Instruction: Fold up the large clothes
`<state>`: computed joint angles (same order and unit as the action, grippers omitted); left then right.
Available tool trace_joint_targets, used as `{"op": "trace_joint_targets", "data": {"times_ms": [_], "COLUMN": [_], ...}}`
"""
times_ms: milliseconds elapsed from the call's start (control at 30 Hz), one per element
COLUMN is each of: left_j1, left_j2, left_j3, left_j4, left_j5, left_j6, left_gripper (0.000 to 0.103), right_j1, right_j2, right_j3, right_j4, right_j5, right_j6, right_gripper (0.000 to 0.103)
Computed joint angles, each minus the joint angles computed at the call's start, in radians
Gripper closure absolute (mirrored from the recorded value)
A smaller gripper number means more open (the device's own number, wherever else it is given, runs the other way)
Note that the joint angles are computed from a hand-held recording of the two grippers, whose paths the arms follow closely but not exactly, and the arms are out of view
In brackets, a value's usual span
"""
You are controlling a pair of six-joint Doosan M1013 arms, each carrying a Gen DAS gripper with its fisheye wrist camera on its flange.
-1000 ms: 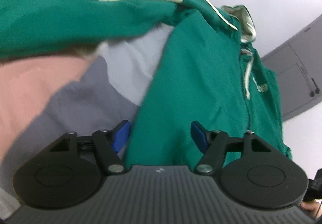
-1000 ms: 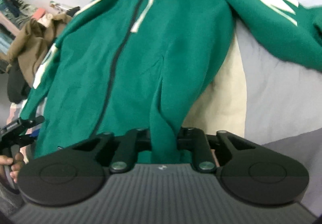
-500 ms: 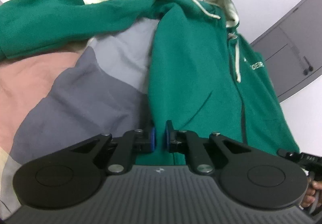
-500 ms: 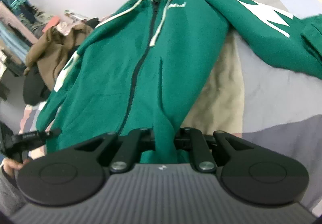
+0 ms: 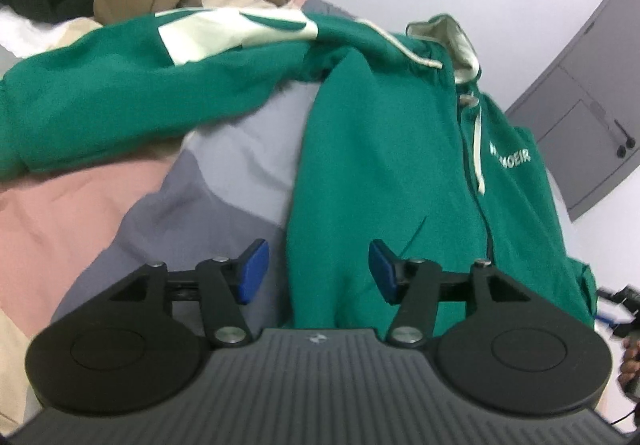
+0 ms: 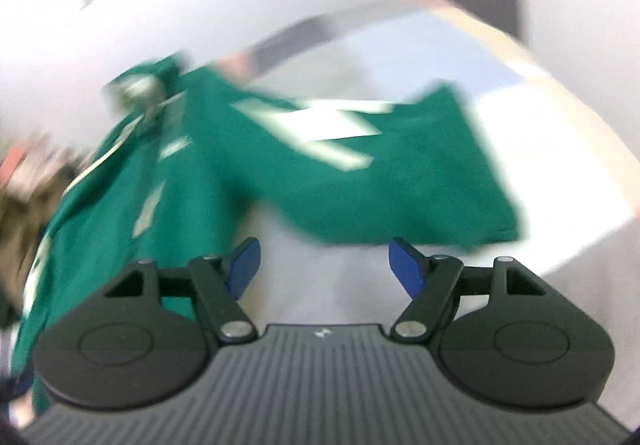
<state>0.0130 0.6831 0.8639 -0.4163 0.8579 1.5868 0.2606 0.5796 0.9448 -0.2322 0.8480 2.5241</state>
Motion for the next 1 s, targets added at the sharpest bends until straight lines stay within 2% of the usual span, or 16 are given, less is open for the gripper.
{"op": "trace_joint_targets", "data": {"times_ms": [33,100,167,300,433,467,533,633,733,800,900,967,1000], "left_j1": [0.000,-0.001,-0.004,-0.010,-0.020,-0.023,-0.030,-0.039,-0.049,-0.057,-0.069,-0.076,-0.079], "left_j2": [0.000,0.001,0.003,0.014,0.024,0.024,0.026,0.033,0.041,0.048,0.062,0.079,0.086], "left_j3": [0.000,-0.001,-0.004,-0.018,-0.029,-0.029,-0.031,-0.038,-0.050,-0.060,-0.082,-0.109,-0.121], "left_j4": [-0.004,-0.005,0.004,0.011,0.019,0.023,0.043,0.064,0.088,0.105,0.136,0.150,0.154], "left_j5": [-0.005,-0.011,-0.016,-0.022,-0.040,-0.049,-0.059,-0.075,-0.089,-0.098,-0.106,-0.093,-0.086], "left_j6": [0.000,0.000,-0.011,-0.027,-0.017,-0.011,-0.008,-0.012,-0.022,-0.025,-0.034,-0.044,-0.049], "left_gripper": [0.042,0.042,0.042,0.042,0.042,0.042,0.042,0.042,0.042,0.042,0.042,0.042,0.042], "right_j1": [-0.015,-0.043,-0.046,-0.025,-0.023,-0.023,-0.022,-0.030,-0.058,-0.080,-0.110,-0.135,-0.153], "right_j2": [-0.003,-0.014,-0.010,0.008,0.028,0.042,0.066,0.111,0.133,0.135,0.152,0.168,0.169], "right_j3": [0.023,0.085,0.113,0.110,0.117,0.104,0.083,0.017,-0.020,-0.021,-0.048,-0.070,-0.067], "right_j4": [0.023,0.115,0.126,-0.041,-0.261,-0.328,-0.455,-0.549,-0.570,-0.591,-0.625,-0.609,-0.566], "right_j5": [-0.011,-0.082,-0.108,-0.149,-0.216,-0.221,-0.210,-0.162,-0.182,-0.208,-0.175,-0.168,-0.194], "right_j6": [0.051,0.097,0.106,0.127,0.316,0.352,0.422,0.443,0.468,0.543,0.629,0.682,0.698], "right_gripper": [0.029,0.030,0.030,0.028,0.029,0.030,0.038,0.049,0.049,0.049,0.049,0.050,0.049]}}
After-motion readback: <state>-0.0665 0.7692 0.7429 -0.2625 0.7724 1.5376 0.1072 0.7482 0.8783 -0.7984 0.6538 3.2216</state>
